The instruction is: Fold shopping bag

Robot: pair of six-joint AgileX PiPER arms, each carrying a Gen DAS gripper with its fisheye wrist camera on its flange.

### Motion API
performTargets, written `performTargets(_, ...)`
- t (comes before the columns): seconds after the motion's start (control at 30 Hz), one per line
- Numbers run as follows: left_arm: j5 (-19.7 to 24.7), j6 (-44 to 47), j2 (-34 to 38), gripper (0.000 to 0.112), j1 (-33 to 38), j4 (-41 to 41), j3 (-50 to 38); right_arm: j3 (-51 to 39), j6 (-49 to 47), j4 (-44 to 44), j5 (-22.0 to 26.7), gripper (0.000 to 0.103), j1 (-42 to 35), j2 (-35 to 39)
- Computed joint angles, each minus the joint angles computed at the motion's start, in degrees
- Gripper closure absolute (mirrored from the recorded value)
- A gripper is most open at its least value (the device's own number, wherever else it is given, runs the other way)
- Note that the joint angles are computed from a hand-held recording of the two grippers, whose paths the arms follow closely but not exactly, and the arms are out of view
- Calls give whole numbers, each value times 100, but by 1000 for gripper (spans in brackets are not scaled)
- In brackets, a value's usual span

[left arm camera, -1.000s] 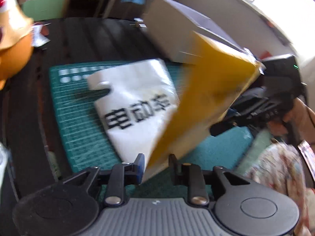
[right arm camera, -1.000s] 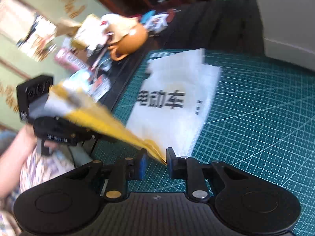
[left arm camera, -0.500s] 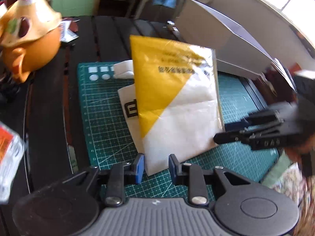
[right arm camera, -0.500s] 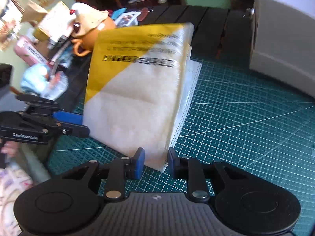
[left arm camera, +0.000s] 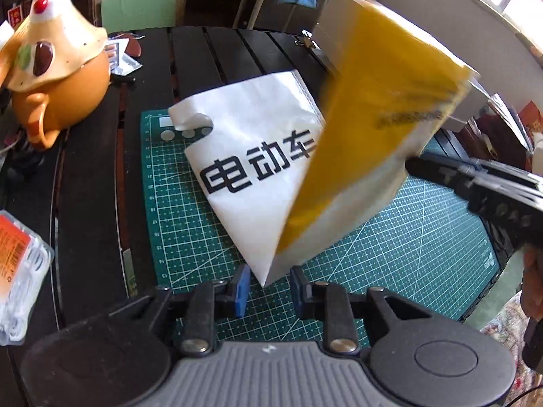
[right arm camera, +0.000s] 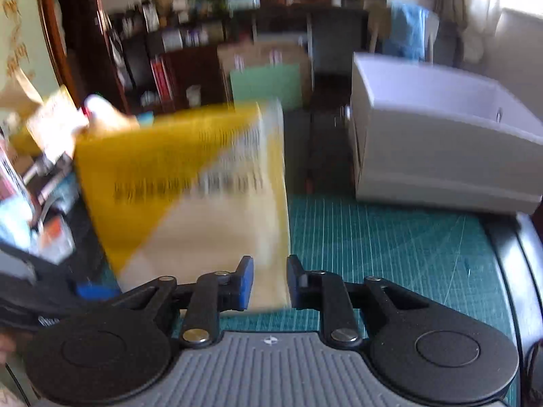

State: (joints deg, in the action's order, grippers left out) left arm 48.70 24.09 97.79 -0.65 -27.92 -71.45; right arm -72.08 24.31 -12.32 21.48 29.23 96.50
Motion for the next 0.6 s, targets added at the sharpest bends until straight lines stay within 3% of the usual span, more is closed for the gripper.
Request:
performTargets(0.07, 46, 35, 34, 88, 46, -77, -28, -223, -892, 856, -22, 83, -42, 193)
performTargets(0.17, 59, 91, 42, 88, 61, -111, -34, -1163, -2028, 1901, 669, 83, -97, 937)
performTargets(0.37, 197, 342, 109, 88, 220, -393, -64, -2792, -2175, 2135, 2004, 82, -182, 2171)
performTargets(0.6, 547, 690, -69, 88, 832, -1126, 26, -3225, -2534, 2243, 2634, 85, -230, 2359)
